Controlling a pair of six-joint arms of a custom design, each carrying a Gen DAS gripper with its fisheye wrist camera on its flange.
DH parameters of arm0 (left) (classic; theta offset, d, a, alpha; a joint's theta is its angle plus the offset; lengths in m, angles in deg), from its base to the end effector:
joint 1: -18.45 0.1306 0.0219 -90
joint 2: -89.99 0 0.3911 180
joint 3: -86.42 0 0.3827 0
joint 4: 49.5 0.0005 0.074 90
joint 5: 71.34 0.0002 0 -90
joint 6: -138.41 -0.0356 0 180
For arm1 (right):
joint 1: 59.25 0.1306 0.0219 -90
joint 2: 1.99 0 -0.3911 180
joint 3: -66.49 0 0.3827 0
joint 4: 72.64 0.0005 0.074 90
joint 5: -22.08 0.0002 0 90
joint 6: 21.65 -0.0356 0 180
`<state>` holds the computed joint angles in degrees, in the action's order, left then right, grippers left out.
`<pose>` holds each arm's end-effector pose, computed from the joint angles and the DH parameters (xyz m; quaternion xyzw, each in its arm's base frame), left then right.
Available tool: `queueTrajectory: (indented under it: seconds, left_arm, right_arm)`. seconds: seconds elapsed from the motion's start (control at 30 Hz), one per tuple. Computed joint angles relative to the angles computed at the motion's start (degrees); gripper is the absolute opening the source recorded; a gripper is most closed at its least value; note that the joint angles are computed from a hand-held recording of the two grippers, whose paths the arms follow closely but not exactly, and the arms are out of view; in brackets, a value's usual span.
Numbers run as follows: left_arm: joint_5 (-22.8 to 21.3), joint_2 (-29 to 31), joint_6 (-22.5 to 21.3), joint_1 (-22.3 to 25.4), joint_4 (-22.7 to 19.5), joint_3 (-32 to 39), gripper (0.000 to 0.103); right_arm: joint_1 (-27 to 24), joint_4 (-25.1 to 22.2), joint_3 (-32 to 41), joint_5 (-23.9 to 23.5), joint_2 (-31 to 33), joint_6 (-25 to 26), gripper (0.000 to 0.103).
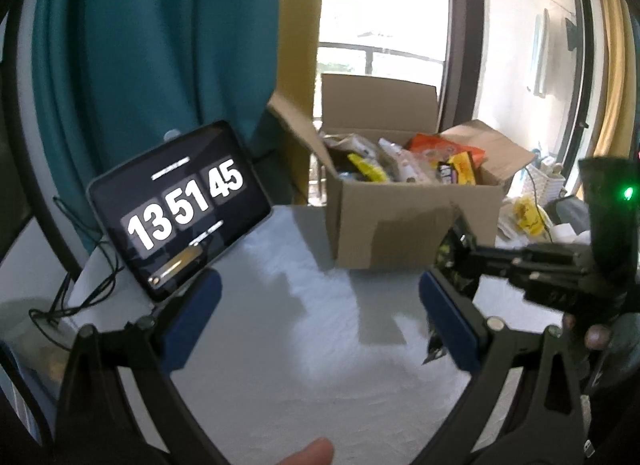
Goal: Organize snacks
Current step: 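Carry the black wrapper over the box with the right tool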
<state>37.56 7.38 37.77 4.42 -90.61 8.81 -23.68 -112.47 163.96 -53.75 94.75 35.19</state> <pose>0.5213 -0.1427 0.4882 0.2605 0.8432 -0.1595 0.4425 0.4402 0.3035 0.4553 0.0341 0.8970 0.1488 0.4149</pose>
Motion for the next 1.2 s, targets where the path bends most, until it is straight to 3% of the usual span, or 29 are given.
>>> queueTrajectory:
  seconds: [0.27, 0.5, 0.97, 1.2]
  left_arm:
    - [-0.23, 0.74, -0.70, -3.23, 0.26, 3.21, 0.100]
    - [-0.07, 2.17, -0.27, -5.56, 4.03, 7.54, 0.100]
    - [-1.59, 13.57, 6.11, -7.95, 6.77, 23.55, 0.100]
    - [-3.27, 24.57, 10.28, -8.21, 2.61, 39.44, 0.100]
  right_arm:
    - [-2.46, 1.44, -0.61, 5.23, -5.50, 4.40, 0.014]
    - [-6.28, 2.97, 1.52, 8.43, -7.12, 9.48, 0.014]
    - [-14.58, 4.23, 13.49, 8.14, 0.85, 16.69, 0.014]
    - [-17.70, 2.17, 22.34, 6.80, 8.07, 18.03, 0.014]
